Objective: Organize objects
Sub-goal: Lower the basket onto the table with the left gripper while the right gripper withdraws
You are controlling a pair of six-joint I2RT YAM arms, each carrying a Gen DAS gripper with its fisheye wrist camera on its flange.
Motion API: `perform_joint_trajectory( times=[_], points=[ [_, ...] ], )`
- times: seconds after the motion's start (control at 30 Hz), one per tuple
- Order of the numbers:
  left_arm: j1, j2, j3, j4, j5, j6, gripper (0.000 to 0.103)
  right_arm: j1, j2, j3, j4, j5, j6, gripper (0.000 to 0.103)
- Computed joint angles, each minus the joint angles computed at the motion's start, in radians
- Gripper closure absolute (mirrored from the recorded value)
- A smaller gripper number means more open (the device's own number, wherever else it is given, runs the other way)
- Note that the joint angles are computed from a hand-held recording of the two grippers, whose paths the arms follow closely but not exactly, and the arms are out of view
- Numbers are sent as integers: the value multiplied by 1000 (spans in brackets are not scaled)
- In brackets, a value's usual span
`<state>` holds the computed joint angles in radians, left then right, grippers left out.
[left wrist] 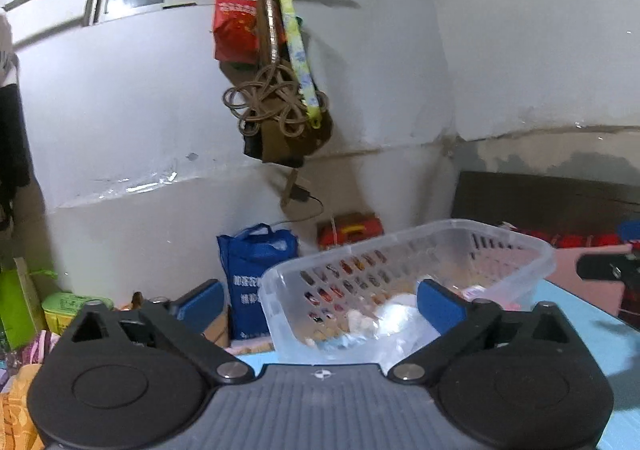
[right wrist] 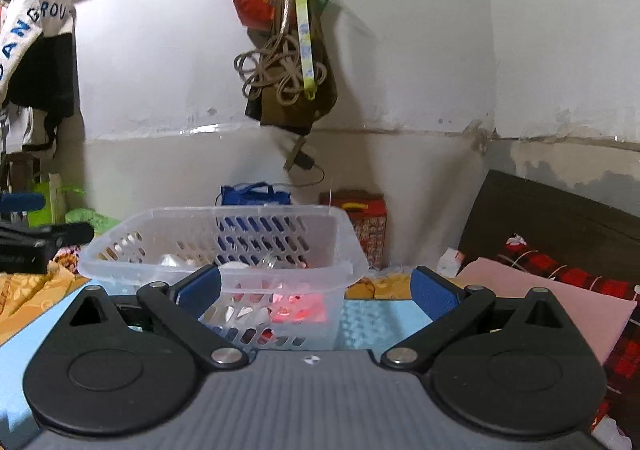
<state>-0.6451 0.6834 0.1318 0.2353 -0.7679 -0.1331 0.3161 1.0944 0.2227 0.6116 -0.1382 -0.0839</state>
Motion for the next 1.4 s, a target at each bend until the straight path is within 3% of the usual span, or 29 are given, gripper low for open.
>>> perform_joint_trajectory(
  times=[0.1,0.17,0.33,0.43,0.6,0.8,0.93,1.03,1.17,1.4],
  points=[
    [-16,-86,13,-157,16,-97,0,2,-59,-10,-54,8,-6,0],
    [-26,-109,19,-227,0,-147,0,26,-91,12,-150,66,3,0],
    [-82,-96,71,-402,-103,-274,0,57,-135,49,-328,167,-4,0],
    [-145,-90,110,-510,-140,-338,0,44,-156,50,-388,155,-19,0],
    [-196,41,248,-720,-143,-488,0,22,-204,43,-409,112,8,0],
    [-145,180,393,-703,-38,-416,0,-50,-193,101,-430,-51,56,0],
    [-88,250,440,-633,-10,-354,0,25,-130,175,-470,78,38,0],
    [-63,252,402,-561,34,-332,0,65,-87,194,-470,139,14,0],
    [-89,295,396,-571,-23,-366,0,89,-73,175,-440,170,13,0],
    [-79,273,388,-580,-8,-386,0,93,-110,155,-452,164,-8,0]
  ],
)
